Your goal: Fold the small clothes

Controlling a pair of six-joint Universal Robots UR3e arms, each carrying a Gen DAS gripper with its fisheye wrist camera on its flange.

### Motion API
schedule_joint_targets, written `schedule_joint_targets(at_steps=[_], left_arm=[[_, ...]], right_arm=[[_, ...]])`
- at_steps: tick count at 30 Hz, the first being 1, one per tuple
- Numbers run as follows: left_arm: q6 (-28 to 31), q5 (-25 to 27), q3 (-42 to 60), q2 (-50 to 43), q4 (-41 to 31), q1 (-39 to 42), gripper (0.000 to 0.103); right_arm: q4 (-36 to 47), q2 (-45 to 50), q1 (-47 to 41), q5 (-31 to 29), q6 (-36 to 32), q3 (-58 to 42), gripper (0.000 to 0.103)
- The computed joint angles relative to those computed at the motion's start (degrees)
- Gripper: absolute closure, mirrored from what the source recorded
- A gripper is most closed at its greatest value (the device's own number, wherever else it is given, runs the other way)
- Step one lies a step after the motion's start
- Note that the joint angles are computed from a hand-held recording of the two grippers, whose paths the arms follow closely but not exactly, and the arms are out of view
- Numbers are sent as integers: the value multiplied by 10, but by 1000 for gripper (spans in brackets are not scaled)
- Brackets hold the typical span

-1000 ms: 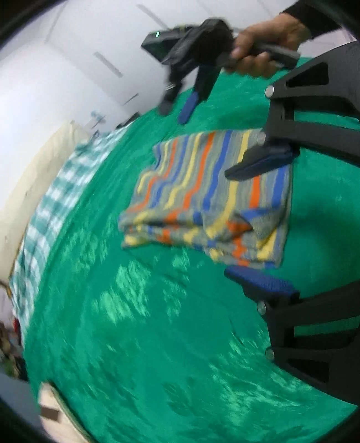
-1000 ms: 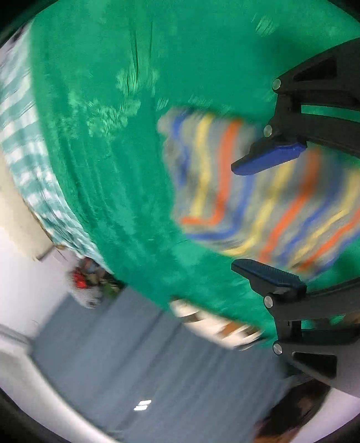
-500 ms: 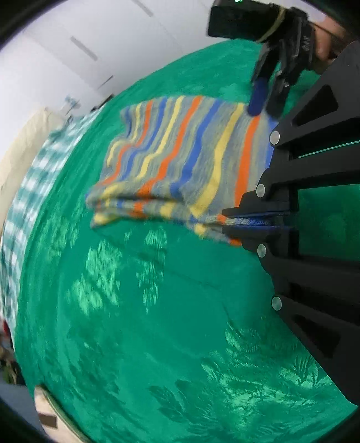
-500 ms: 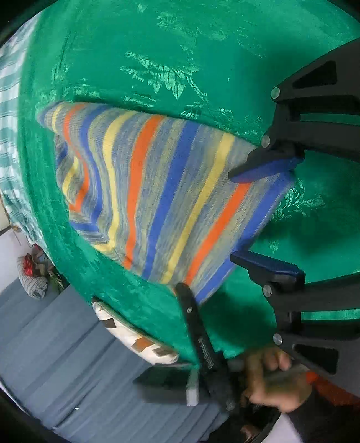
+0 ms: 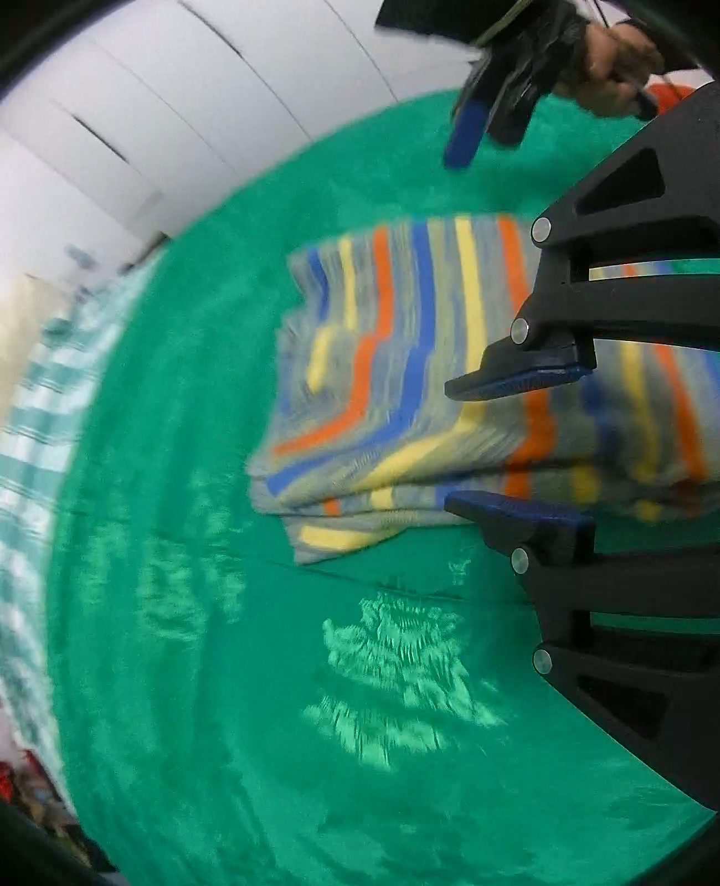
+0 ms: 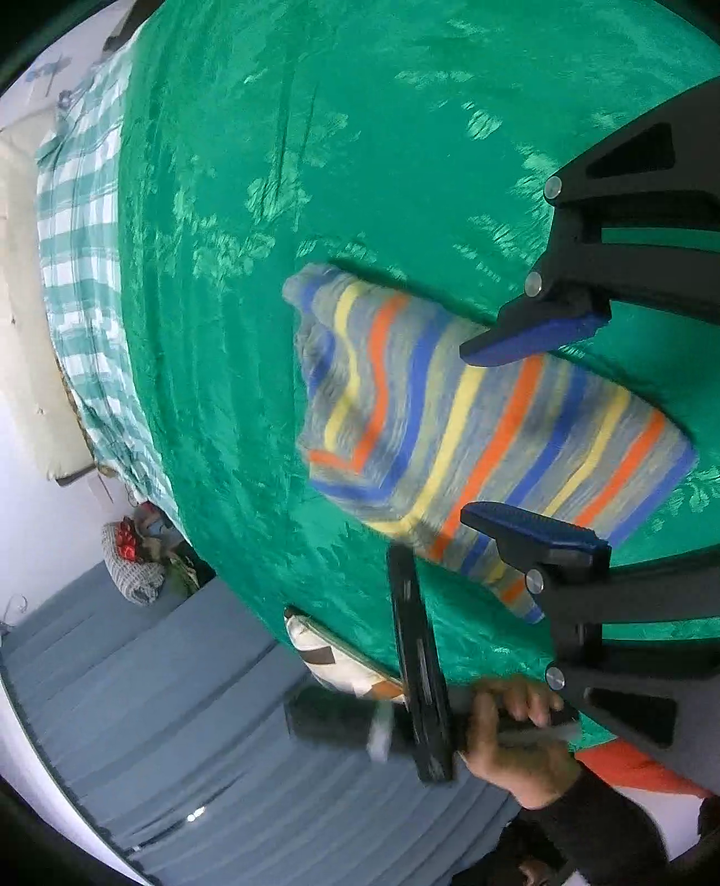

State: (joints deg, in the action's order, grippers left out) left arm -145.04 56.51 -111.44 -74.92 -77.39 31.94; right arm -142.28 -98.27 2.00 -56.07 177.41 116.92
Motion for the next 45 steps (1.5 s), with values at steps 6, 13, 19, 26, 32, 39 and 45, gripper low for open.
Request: schedule_joint_targets(at_steps=[6,13,19,26,32,39,45], left_arm=[[-24,0,-70,30,100,17,101],[-3,-17,-99,44,92,53,99],[0,-15,-76,54,81,47,77],[9,-42,-42,16,65,71,38],[-75,57,84,-164,155,-82,29],[-187,35,57,-183,245,-43,80],[6,-103,12,-76,-38,122,27]], right_arm=[[-72,82,58,-23,19,-40,51],[-108,205,66,-33,51,-71,54],[-103,263,19,-1,107,-191,54],[-25,342,45,-71,131,-289,62],[-88,212,36,-54,95,-148,59],[-91,112,19,-74,68,-13,52],[-119,82,-87,52,68,89,45]])
